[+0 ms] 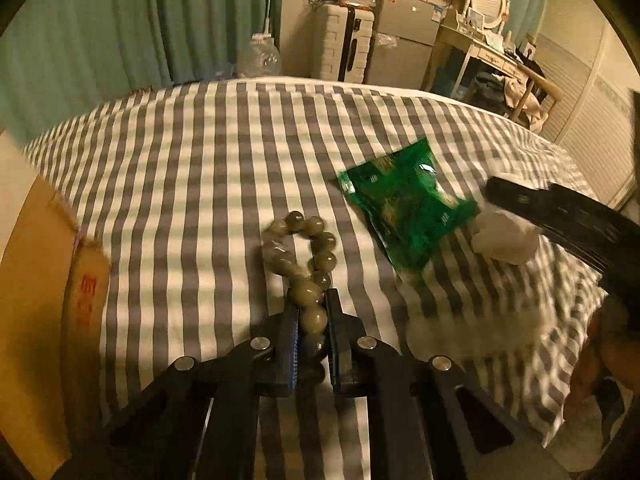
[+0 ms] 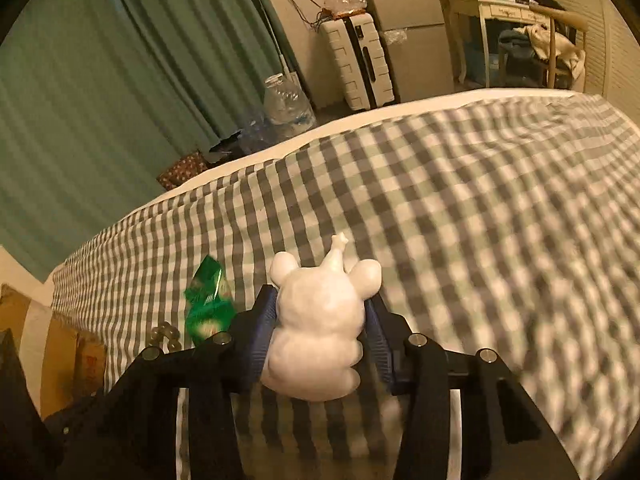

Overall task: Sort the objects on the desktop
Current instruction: 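Grasp the bead bracelet with the left gripper while the right grasps the white figurine, then carry the bracelet and figurine into the cardboard box and release both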

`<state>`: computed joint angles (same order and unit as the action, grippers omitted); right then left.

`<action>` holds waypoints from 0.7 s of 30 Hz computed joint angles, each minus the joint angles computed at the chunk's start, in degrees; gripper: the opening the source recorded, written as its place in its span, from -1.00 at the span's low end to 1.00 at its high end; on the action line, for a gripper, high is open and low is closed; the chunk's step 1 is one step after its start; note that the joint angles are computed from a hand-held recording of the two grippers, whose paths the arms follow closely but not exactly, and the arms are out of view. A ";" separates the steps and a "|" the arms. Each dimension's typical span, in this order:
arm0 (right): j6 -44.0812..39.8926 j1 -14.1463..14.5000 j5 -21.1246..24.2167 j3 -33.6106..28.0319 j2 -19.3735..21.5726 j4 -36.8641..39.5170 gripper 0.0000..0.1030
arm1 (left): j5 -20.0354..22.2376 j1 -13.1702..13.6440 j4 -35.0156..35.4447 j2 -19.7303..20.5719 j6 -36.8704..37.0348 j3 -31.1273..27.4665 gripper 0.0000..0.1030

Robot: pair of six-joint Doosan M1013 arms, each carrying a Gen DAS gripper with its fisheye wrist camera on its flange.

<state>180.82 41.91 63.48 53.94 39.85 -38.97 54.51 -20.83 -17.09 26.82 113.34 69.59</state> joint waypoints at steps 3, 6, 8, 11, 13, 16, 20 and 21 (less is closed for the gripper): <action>-1.27 2.04 2.32 1.46 -1.57 -1.12 -0.16 | 1.14 0.51 -1.47 -2.05 0.82 2.18 -0.79; 0.89 4.83 5.37 3.41 -3.30 -2.87 -0.16 | 1.72 0.89 -1.51 -4.66 1.56 5.03 -0.79; 2.53 6.39 6.03 4.28 -4.13 -2.55 -0.16 | 1.51 1.19 -2.41 -6.64 3.15 6.87 -0.79; 4.68 8.45 7.04 4.19 -4.62 -1.93 -0.16 | 3.62 2.62 -7.46 -9.16 6.39 8.24 -0.79; 4.04 10.07 8.87 2.61 -4.18 -2.12 -0.16 | 5.40 3.83 -11.65 -10.27 9.36 8.18 -0.79; 1.05 12.09 11.56 -1.27 -2.87 -2.52 -0.16 | 5.77 5.35 -14.52 -11.62 12.11 7.23 -0.79; -2.19 14.54 13.84 -7.52 -0.69 -4.10 -0.16 | 8.84 8.46 -17.86 -13.07 15.17 5.02 -0.79; -3.35 14.87 14.53 -9.58 0.28 -4.44 -0.16 | 9.68 9.31 -18.48 -13.24 16.25 4.38 -0.79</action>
